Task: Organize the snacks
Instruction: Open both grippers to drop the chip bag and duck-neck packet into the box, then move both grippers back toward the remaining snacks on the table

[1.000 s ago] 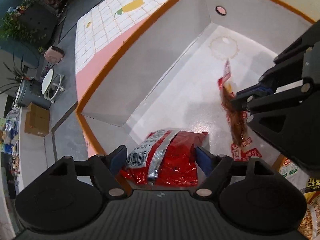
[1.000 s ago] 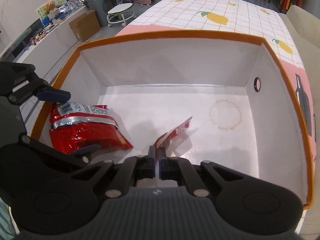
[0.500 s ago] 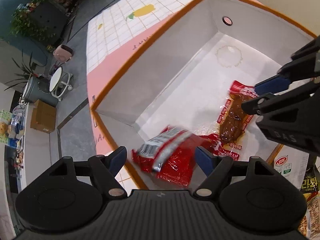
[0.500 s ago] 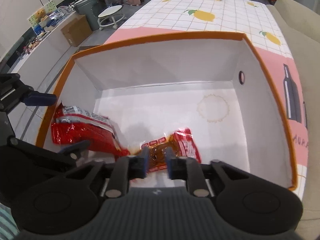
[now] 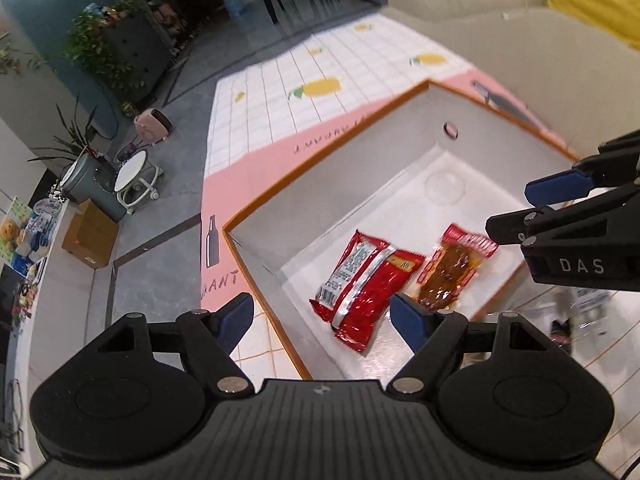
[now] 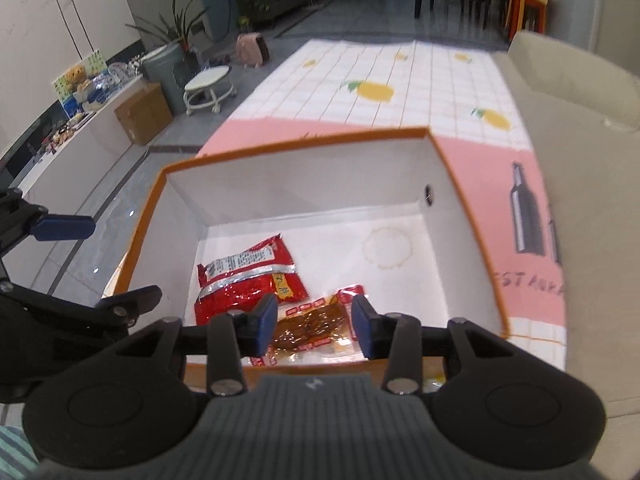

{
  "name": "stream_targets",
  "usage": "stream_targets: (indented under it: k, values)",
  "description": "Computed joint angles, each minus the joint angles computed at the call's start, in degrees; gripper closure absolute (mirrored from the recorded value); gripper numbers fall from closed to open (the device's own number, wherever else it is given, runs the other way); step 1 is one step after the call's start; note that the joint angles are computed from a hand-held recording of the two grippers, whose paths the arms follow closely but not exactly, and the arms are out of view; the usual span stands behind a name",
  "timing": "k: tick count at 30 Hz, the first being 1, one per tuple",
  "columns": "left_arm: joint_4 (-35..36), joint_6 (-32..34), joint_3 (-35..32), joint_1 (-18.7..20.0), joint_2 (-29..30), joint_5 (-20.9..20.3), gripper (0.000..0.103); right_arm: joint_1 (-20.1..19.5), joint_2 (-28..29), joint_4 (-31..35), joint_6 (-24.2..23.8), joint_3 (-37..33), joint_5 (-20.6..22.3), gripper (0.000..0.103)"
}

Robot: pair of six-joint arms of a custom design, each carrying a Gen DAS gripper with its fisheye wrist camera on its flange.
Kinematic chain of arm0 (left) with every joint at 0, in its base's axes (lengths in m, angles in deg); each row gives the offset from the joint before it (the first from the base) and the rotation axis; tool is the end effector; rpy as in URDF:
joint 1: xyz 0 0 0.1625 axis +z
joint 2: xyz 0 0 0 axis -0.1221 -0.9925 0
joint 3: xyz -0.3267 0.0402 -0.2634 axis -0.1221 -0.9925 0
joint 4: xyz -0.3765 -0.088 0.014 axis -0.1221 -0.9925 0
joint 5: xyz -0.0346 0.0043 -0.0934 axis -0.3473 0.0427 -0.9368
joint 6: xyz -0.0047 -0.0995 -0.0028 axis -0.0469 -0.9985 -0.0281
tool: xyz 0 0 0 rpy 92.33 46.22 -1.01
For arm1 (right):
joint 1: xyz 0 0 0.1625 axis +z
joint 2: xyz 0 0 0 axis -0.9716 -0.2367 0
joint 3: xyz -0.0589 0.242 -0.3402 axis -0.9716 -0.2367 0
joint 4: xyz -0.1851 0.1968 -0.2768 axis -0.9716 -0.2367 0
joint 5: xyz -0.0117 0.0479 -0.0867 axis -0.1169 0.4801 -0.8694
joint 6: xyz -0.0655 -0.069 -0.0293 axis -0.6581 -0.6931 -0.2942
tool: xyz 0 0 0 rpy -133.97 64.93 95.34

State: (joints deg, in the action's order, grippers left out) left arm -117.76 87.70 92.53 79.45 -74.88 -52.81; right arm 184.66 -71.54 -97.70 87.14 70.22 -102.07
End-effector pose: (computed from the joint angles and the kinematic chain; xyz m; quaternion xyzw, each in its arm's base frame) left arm -0.0689 -0.8370 0.2933 0.5348 0.7594 -0.1325 0.3460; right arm 0.2954 -0.7047 0.0306 -0.0206 -0.8706 0.3684 0.3256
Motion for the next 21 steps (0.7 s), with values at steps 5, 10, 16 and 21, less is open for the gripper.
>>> stream_targets:
  k: [5,10,16,21]
  values:
    - [-2.7,-4.7,5.1,0.3,-4.5,-4.2,0.012,1.8,-0.8,-7.8,-2.7,3.9,-1.7,0.058]
    - [0.1,-10.8,8.4,0.8,-8.9,-9.0,0.012,4.2,-0.9,-15.7,-6.0,7.5,-3.7,0.052]
    - [-2.1,-13.8,15.3,1.4,-14.4,-12.7,0.012,7.0,-0.1,-24.5,-6.9,11.2,-6.8,0.045]
    - [-0.3,-15.1,18.7,2.8,-17.8,-15.5,0.013,8.4,0.2,-29.1,-4.3,15.1,-7.6,0.04]
